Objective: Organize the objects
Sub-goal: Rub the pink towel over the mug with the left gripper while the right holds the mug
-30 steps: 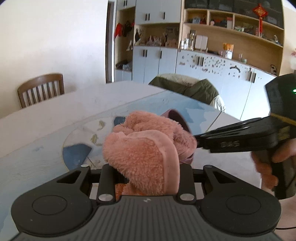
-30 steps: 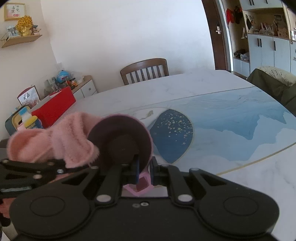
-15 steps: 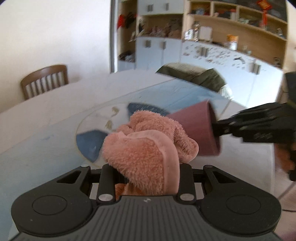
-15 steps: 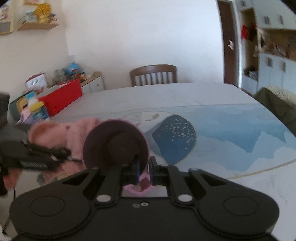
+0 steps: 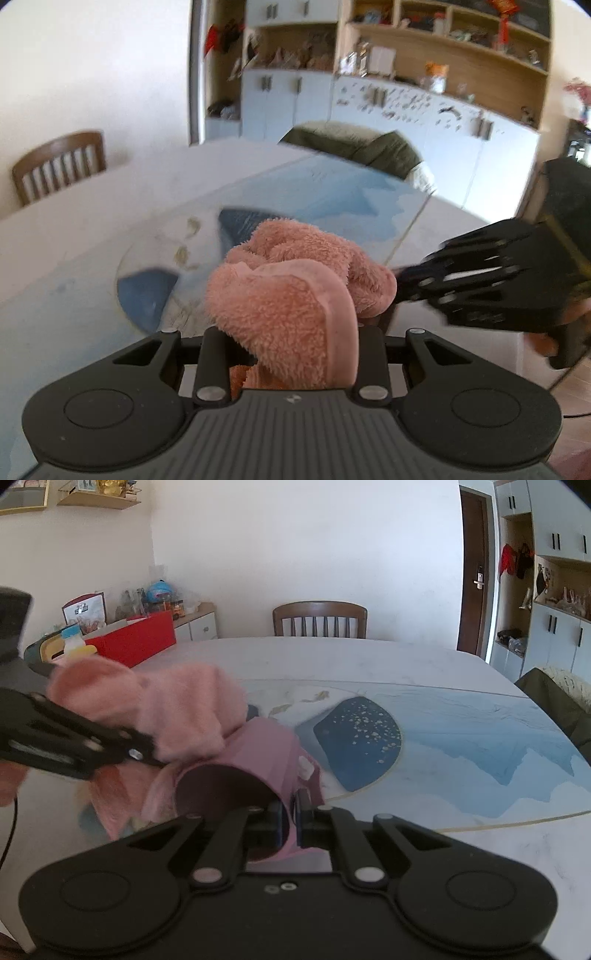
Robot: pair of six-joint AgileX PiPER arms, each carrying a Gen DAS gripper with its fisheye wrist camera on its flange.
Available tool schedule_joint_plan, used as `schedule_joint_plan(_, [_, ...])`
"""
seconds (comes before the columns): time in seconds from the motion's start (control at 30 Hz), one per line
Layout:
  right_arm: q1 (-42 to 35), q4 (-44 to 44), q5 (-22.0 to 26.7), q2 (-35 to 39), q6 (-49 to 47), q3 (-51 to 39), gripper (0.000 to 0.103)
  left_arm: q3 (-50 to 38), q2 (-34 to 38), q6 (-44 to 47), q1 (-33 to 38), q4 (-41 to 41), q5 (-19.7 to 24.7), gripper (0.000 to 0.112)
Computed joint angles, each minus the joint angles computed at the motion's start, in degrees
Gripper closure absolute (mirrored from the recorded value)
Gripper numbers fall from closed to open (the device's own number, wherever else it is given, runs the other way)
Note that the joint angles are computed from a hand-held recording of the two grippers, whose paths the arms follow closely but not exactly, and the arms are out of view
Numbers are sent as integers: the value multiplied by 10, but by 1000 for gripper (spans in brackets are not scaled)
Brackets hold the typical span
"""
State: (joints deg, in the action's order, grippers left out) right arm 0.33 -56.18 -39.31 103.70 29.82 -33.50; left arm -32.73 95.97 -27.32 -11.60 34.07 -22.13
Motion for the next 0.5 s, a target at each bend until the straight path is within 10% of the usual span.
schedule_joint_plan(0.3, [-7,22,-22,19,-17,4,96,21,31,37,34,-32,-24,79])
schedule_joint_plan(0.5, [-17,29,-50,32,-30,11,94,72,-4,38,41,10,-67,41])
